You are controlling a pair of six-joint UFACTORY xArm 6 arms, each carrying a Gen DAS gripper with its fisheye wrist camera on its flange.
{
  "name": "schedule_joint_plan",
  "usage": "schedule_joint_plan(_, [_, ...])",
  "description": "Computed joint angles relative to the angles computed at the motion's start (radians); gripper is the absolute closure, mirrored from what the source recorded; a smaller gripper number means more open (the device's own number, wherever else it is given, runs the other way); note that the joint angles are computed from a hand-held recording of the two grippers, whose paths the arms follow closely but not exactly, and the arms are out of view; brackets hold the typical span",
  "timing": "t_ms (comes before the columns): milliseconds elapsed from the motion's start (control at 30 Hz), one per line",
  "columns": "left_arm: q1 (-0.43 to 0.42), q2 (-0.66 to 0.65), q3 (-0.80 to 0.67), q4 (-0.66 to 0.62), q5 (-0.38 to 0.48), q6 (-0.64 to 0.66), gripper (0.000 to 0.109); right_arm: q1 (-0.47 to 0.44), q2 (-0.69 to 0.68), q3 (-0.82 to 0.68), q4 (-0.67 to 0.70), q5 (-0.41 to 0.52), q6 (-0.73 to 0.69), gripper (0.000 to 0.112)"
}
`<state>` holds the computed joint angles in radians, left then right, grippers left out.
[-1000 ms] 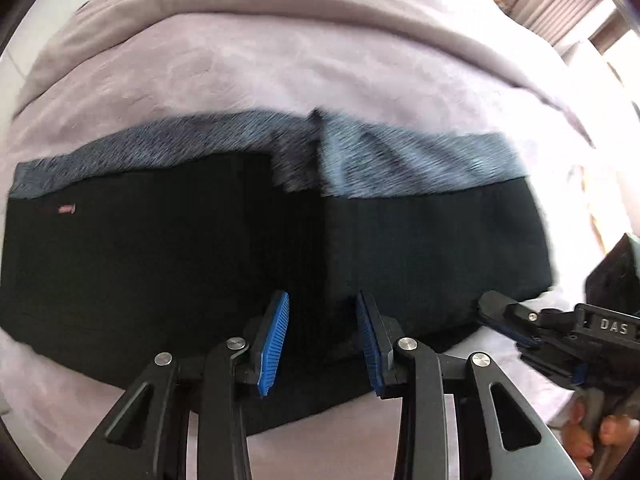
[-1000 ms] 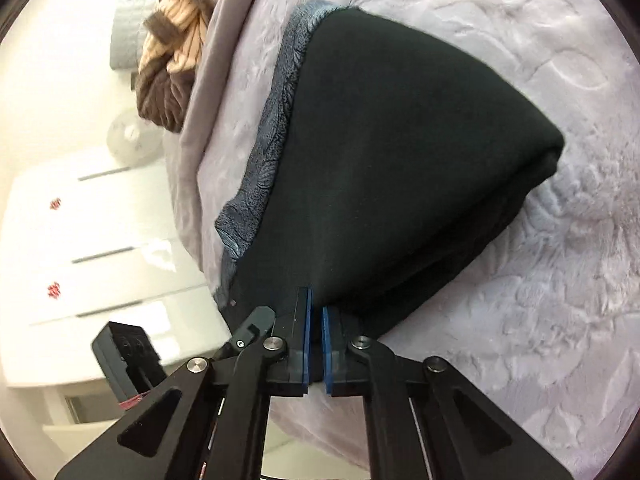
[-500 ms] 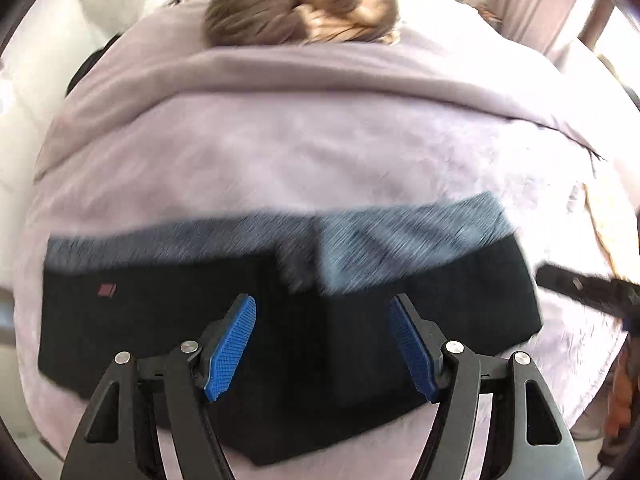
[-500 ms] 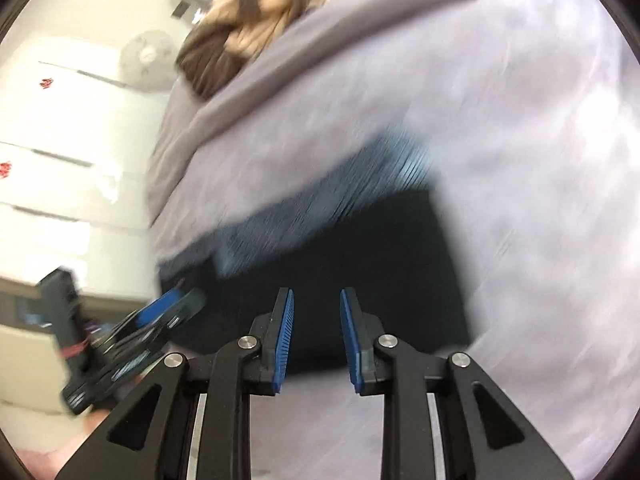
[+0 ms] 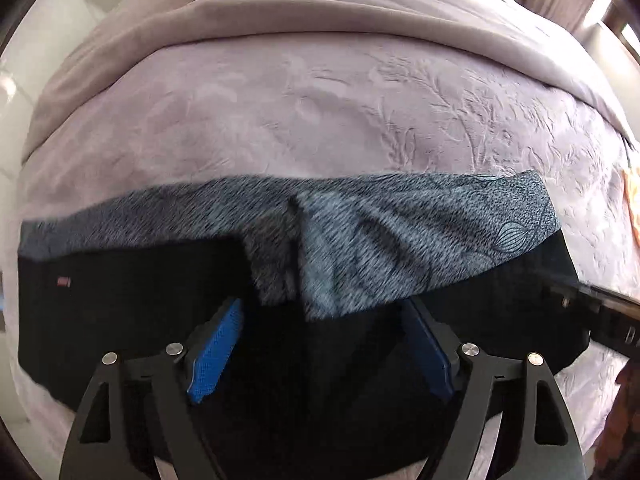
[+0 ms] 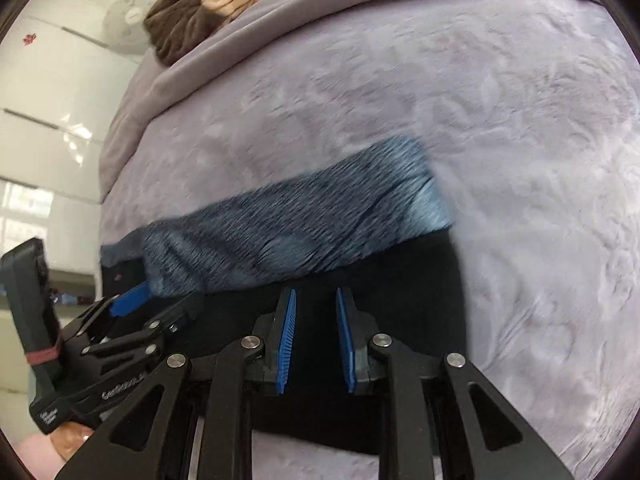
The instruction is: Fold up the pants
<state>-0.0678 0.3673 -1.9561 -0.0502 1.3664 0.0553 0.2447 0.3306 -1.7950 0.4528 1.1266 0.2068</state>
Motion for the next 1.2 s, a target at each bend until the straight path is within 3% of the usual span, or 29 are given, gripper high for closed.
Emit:
schedule_joint_plan(200, [0.004,-0.09,0.084,0.045,0.004,0.008,0.027,0.034,-0.014,-0.024,-0.027,0.056,0.022,0.089])
schedule_joint_plan(333, [0.027,-0.143,0.119,0.048,0.031,0.014,0.027,0.053,-0.035,-0.019,-0.046,0.07,0.036,0.076])
schedule_joint_plan(500, [0.063,-0.205,0.173,0.026,0.043,0.017,0.027,0.077,-0.041,-0.044,-0.075,0.109,0.063,0.068])
schedule_joint_plan(567, [0.075,-0.234,0.202,0.026,0.04,0.025,0.006,0.089,-0.04,-0.053,-0.085,0.119,0.075,0.062])
schedule_joint_plan(767, [0.112,-0.28,0.225,0.019,0.076,0.047,0.006,0.13,-0.07,-0.054,-0.125,0.159,0.119,0.046])
schedule_joint_plan(833, [0.121,-0.29,0.232,0.021,0.086,0.052,0.006,0.146,-0.071,-0.06,-0.136,0.169,0.131,0.033])
schedule_joint_plan(933, [0.145,-0.314,0.251,0.02,0.104,0.071,0.006,0.18,-0.084,-0.066,-0.19,0.185,0.149,0.027])
schedule_joint_plan(1067, [0.175,-0.348,0.28,0.026,0.132,0.103,0.006,0.245,-0.062,-0.133,-0.318,0.262,0.162,0.027])
schedule_joint_plan(1200, [0.21,-0.391,0.313,0.019,0.151,0.139,0.006,0.289,-0.046,-0.176,-0.347,0.33,0.179,0.027])
